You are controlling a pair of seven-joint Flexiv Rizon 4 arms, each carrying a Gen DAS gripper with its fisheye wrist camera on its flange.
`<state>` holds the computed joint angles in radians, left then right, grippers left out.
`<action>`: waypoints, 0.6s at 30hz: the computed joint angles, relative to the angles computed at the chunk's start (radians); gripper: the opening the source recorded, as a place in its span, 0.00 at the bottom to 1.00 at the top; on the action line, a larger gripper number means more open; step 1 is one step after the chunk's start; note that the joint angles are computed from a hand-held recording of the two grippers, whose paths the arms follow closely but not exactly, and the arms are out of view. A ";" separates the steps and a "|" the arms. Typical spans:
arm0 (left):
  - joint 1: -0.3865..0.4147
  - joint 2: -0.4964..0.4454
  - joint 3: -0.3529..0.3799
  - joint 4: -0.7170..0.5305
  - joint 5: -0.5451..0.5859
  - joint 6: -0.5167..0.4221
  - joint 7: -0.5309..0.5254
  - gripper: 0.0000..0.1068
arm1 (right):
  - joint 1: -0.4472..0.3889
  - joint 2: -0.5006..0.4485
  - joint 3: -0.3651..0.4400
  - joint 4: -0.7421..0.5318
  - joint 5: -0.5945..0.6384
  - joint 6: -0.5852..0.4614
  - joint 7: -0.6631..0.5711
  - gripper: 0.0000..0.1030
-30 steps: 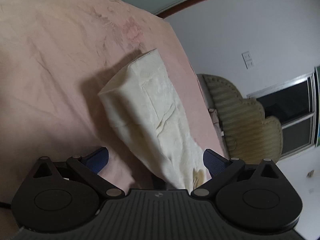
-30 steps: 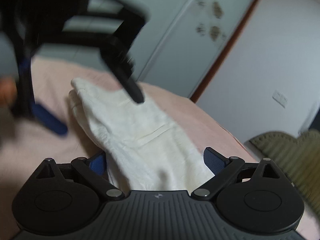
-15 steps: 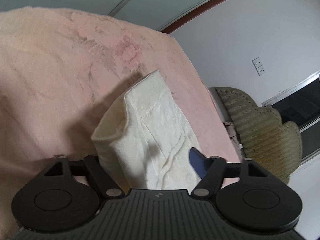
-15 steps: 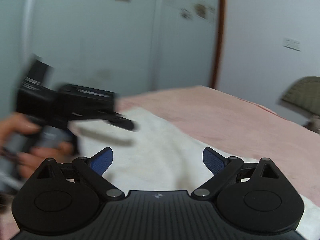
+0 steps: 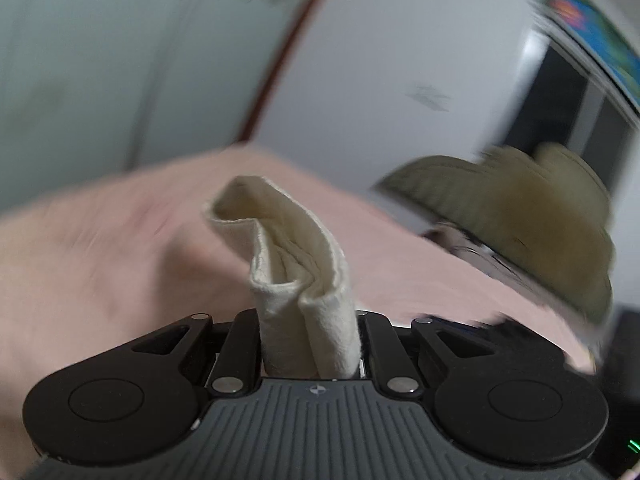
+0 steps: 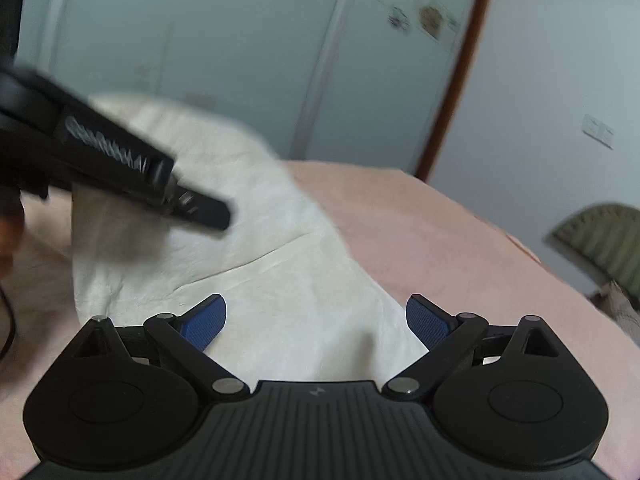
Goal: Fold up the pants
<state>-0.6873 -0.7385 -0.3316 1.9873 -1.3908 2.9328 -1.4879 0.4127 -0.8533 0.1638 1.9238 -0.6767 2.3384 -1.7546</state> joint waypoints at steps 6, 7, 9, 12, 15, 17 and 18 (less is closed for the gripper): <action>-0.035 -0.051 -0.014 -0.182 0.074 -0.005 0.318 0.12 | -0.168 -0.026 0.008 -0.033 -0.303 0.127 0.120 0.95; -0.037 -0.066 -0.018 -0.218 0.091 -0.016 0.358 0.12 | -0.204 -0.031 -0.002 -0.056 -0.392 0.139 0.195 0.95; -0.042 -0.098 -0.025 -0.289 0.126 -0.042 0.426 0.12 | -0.247 -0.037 -0.032 -0.093 -0.506 0.176 0.299 0.95; -0.050 -0.157 -0.041 -0.426 0.157 -0.097 0.544 0.13 | -0.280 -0.036 -0.082 -0.108 -0.554 0.250 0.352 0.95; -0.066 -0.237 -0.056 -0.603 0.168 -0.158 0.689 0.14 | -0.294 -0.043 -0.125 -0.121 -0.544 0.299 0.394 0.95; -0.079 -0.298 -0.070 -0.733 0.170 -0.195 0.781 0.15 | -0.309 -0.056 -0.157 -0.145 -0.563 0.327 0.462 0.95; -0.078 -0.319 -0.081 -0.782 0.175 -0.222 0.805 0.15 | -0.316 -0.063 -0.170 -0.146 -0.556 0.345 0.469 0.95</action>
